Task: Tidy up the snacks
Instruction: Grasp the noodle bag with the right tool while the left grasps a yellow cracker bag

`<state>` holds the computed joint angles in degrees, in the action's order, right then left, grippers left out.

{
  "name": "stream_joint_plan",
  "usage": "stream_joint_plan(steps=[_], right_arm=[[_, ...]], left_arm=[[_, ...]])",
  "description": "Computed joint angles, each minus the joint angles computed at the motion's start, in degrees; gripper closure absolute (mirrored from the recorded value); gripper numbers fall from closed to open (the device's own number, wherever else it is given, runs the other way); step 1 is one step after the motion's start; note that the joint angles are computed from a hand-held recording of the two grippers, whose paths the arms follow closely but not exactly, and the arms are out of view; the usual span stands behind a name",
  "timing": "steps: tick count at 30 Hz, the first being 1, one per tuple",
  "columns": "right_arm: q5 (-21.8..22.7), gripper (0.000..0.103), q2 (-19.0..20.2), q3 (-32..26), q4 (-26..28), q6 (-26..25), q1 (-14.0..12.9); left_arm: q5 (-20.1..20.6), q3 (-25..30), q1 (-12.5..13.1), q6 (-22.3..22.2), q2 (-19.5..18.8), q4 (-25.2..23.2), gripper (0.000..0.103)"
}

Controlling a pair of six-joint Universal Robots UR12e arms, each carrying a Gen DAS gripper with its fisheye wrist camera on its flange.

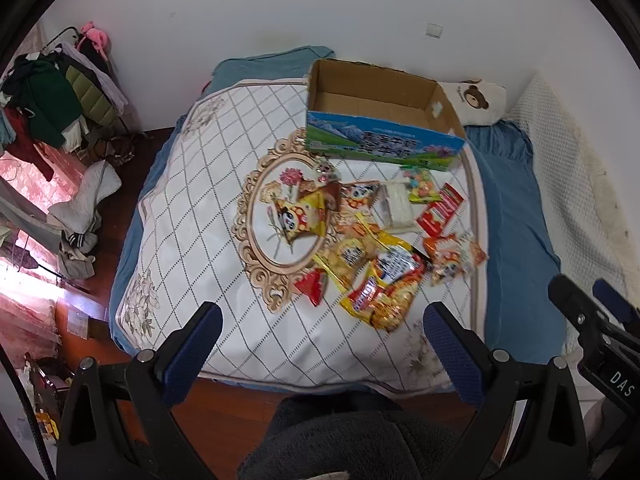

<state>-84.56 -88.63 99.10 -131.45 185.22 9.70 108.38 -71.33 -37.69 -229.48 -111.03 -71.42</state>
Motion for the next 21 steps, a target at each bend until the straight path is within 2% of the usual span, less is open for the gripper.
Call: stream_joint_plan(steps=[5, 9, 12, 14, 16, 19, 20, 21], right_arm=[[3.4, 0.000, 4.6, -0.1, 3.1, 3.6, -0.2], [6.4, 0.000, 10.2, 0.2, 3.8, 7.3, 0.0], [7.1, 0.000, 15.0, -0.2, 3.2, 11.0, 0.8], [5.8, 0.000, 17.8, -0.8, 2.4, 13.2, 2.0], [6.3, 0.000, 20.1, -1.7, 2.0, 14.0, 2.7], [4.0, 0.001, 22.9, -3.0, 2.6, 14.3, 4.2], [2.6, 0.003, 23.8, -3.5, 3.9, 14.2, 4.7], [2.6, 0.010, 24.2, -3.6, 4.9, 14.0, 4.7]], left_arm=[[5.1, -0.6, 1.0, -0.7, -1.8, -3.1, 0.000], [6.2, -1.3, 2.4, 2.2, -3.9, -5.9, 0.000], [6.0, -1.4, 3.5, 7.5, -5.8, -6.2, 0.000], [6.5, -0.9, 3.9, 12.3, -7.3, -5.8, 0.000], [7.6, 0.0, 4.1, 16.1, -8.9, -5.8, 0.000], [5.6, 1.0, 4.9, 22.2, -10.9, -4.6, 0.000], [5.4, 1.7, 5.1, 24.7, -11.8, -4.5, 0.000], [5.2, 2.3, 5.1, 26.6, -12.4, -4.6, 0.000]])
